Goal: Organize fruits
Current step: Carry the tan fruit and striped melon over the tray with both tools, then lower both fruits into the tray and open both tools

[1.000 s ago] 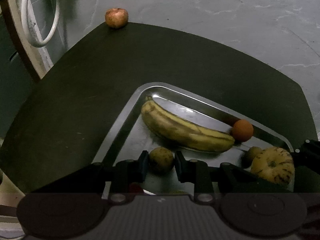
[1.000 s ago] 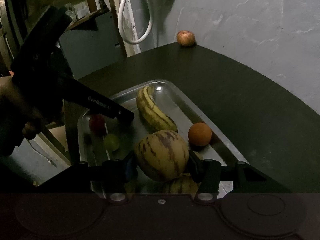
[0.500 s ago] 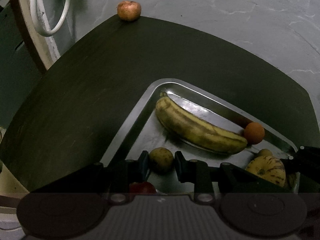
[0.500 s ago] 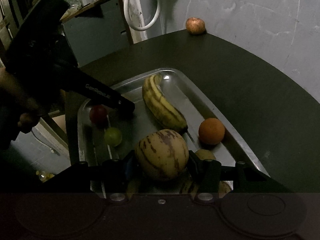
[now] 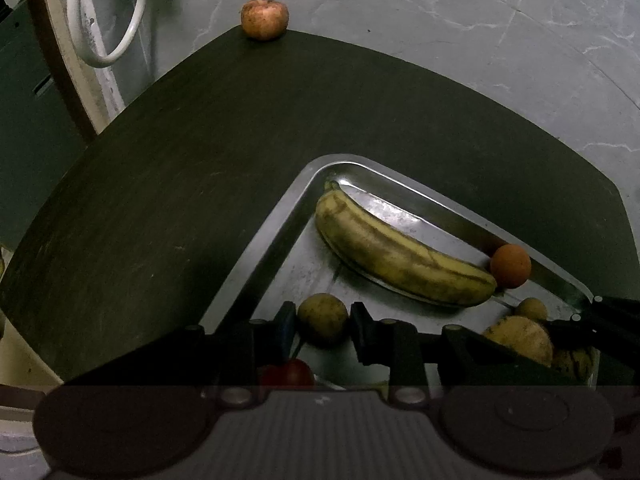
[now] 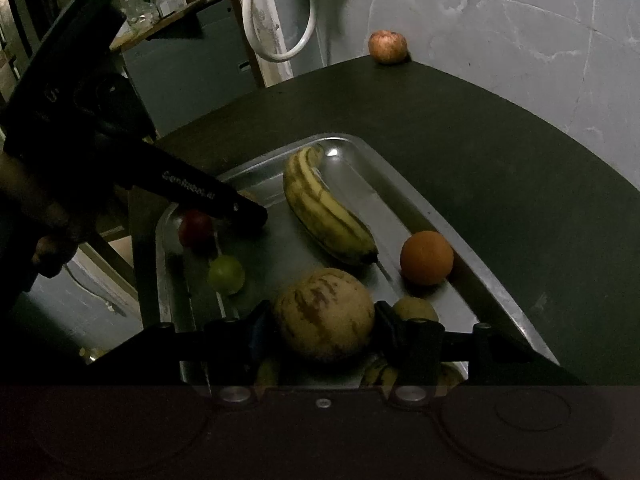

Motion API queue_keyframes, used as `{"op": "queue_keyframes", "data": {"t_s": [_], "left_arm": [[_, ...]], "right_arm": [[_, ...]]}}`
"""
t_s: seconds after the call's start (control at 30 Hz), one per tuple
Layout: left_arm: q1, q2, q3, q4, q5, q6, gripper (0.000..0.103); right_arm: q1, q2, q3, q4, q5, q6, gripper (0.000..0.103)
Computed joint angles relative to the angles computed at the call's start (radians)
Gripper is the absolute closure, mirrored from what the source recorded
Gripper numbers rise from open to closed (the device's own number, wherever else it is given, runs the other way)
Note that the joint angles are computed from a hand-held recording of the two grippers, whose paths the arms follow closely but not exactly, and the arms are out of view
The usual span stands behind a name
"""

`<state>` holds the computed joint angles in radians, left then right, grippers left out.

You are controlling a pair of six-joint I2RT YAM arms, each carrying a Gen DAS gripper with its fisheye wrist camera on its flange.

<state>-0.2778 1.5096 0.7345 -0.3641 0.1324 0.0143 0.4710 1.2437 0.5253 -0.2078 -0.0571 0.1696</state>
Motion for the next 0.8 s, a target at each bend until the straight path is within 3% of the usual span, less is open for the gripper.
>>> {"op": "queue_keyframes", "data": {"t_s": [0.1,0.33,0.53,0.63,0.8], "left_arm": [[0.000,-0.005,-0.004,0.000,-0.003,-0.008,0.059],[0.003,-0.014,-0.009,0.000,0.000,-0.008,0.053],[0.005,-0.038,-0.008,-0.010,0.005,-0.012,0.041],[0.007,-0.056,-0.008,-0.020,0.005,-0.018,0.034],[0.001,-0.108,-0.023,-0.012,-0.004,-0.014,0.021]], "right_arm": [[0.000,-0.002,-0.003,0.002,0.000,0.004,0.045],[0.014,-0.031,-0.015,0.003,0.013,0.015,0.039],[0.027,-0.081,-0.030,0.000,0.037,0.022,0.029],[0.046,-0.120,-0.041,-0.001,0.089,0.032,0.019],[0.060,-0.167,-0.053,0.003,0.148,0.053,0.015]]}}
